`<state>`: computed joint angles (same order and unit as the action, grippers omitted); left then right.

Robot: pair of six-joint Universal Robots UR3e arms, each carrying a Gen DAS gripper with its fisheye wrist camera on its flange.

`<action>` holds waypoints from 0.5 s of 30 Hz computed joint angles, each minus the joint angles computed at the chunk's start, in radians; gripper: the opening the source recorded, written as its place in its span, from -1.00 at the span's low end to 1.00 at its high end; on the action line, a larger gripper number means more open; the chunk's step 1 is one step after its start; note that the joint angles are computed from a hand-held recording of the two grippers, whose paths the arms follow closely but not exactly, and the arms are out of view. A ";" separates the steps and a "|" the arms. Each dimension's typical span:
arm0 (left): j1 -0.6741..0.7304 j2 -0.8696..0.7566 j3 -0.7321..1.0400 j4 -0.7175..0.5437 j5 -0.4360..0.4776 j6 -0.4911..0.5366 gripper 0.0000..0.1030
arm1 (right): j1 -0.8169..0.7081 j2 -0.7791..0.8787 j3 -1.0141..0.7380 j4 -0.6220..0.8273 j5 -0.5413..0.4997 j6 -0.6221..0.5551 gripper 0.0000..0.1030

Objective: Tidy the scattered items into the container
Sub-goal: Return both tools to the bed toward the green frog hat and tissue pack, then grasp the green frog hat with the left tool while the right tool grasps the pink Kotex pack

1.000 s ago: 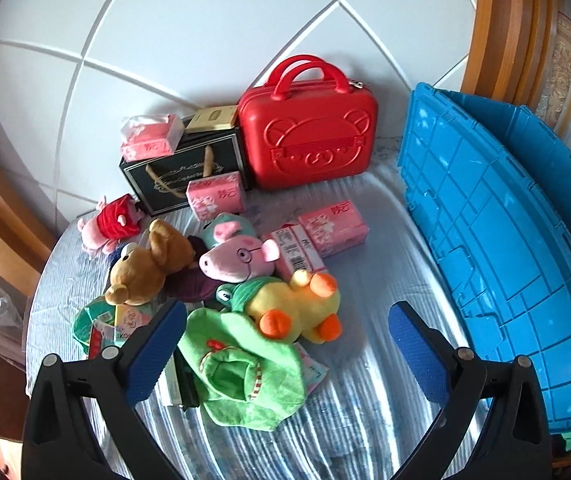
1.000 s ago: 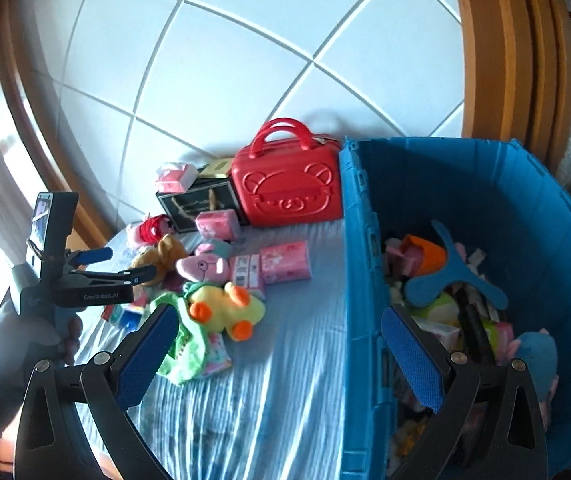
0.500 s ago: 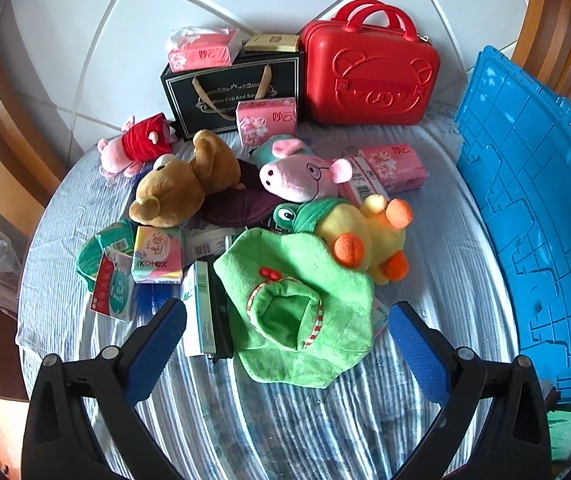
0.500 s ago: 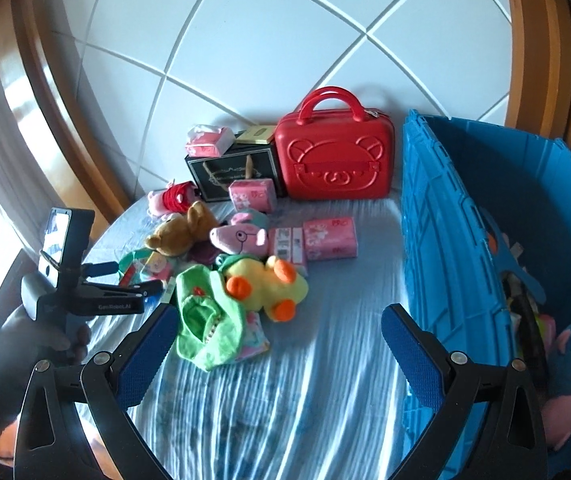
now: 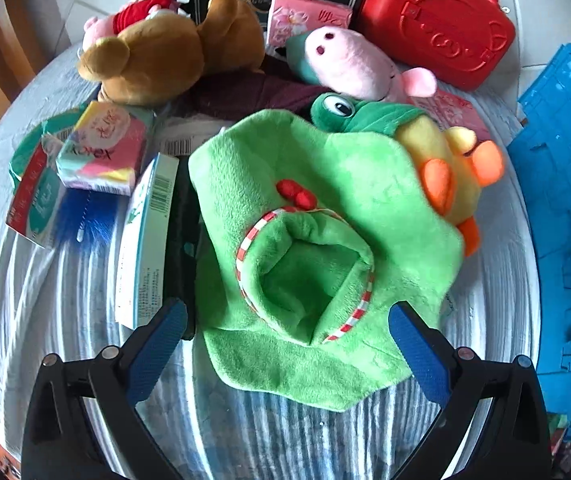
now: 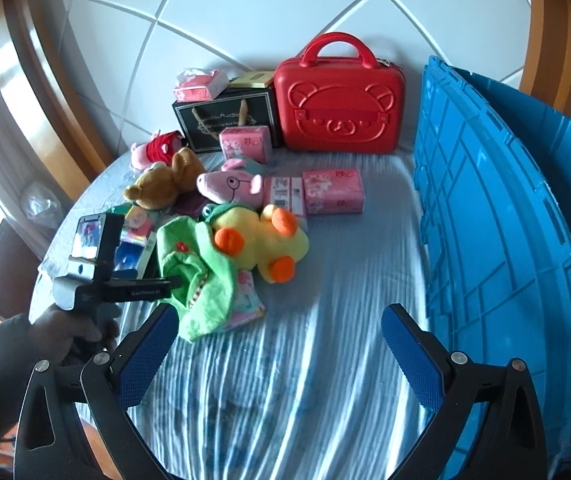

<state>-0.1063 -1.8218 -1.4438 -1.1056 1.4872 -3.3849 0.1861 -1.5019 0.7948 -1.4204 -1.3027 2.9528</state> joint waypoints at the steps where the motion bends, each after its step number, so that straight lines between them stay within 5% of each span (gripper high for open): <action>1: 0.003 -0.017 -0.017 0.033 -0.004 -0.018 1.00 | 0.005 -0.002 0.013 -0.005 -0.005 0.002 0.99; 6: 0.015 -0.088 -0.096 0.222 -0.061 -0.078 1.00 | 0.021 -0.008 0.064 -0.019 -0.029 0.006 0.99; 12: -0.014 -0.146 -0.089 0.302 -0.041 -0.127 1.00 | 0.027 -0.026 0.121 -0.024 -0.046 0.004 0.99; 15: -0.014 -0.120 -0.123 0.322 -0.046 -0.104 0.65 | 0.032 -0.022 0.121 -0.020 -0.049 0.011 0.99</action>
